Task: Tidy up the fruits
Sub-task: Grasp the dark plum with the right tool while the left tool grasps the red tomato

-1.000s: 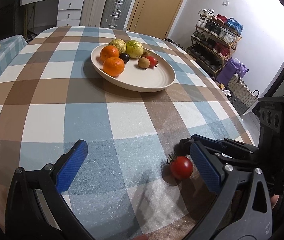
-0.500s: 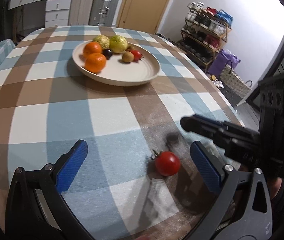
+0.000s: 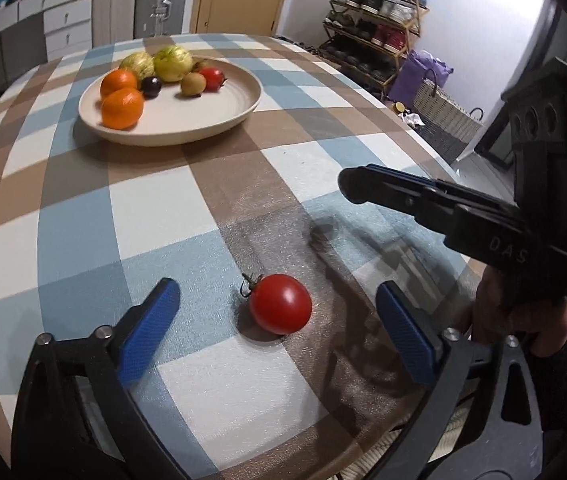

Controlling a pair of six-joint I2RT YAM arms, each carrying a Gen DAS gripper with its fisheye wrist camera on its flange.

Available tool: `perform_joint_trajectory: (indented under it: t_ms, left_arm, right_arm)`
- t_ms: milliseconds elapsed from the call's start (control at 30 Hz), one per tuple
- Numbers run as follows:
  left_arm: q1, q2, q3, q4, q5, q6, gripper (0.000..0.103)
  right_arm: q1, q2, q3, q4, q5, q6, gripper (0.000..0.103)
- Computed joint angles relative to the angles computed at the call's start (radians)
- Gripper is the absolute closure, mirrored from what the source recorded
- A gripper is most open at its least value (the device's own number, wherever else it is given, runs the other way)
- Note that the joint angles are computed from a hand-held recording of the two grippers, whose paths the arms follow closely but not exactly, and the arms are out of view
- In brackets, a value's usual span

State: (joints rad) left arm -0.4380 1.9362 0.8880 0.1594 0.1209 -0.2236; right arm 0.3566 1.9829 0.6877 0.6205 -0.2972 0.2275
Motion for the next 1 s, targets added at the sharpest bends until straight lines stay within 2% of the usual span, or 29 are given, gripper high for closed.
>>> perform_joint_trajectory:
  t_ms: [367,467,533,600,1000]
  left_arm:
    - [0.003,0.019,0.028,-0.035,0.032,0.024,0.051]
    - [-0.002,0.016,0.020,-0.027,0.033,0.035,0.052]
    - [-0.007,0.013,0.014,-0.022,0.026,0.037,0.058]
    - [-0.007,0.012,0.012,-0.022,0.031,0.038,0.074]
    - [-0.003,-0.012,0.003,0.000,0.045,0.056,0.077]
  right_arm:
    - [-0.013,-0.003,-0.026,0.029,0.003,-0.004,0.078]
    - [-0.015,-0.001,-0.028,0.031,0.002,-0.002,0.078]
    - [-0.019,0.002,-0.028,0.034,-0.003,0.002,0.078]
    - [-0.022,0.005,-0.028,0.036,-0.005,0.005,0.078]
    - [-0.029,0.014,-0.016,0.027,0.005,-0.001,0.078]
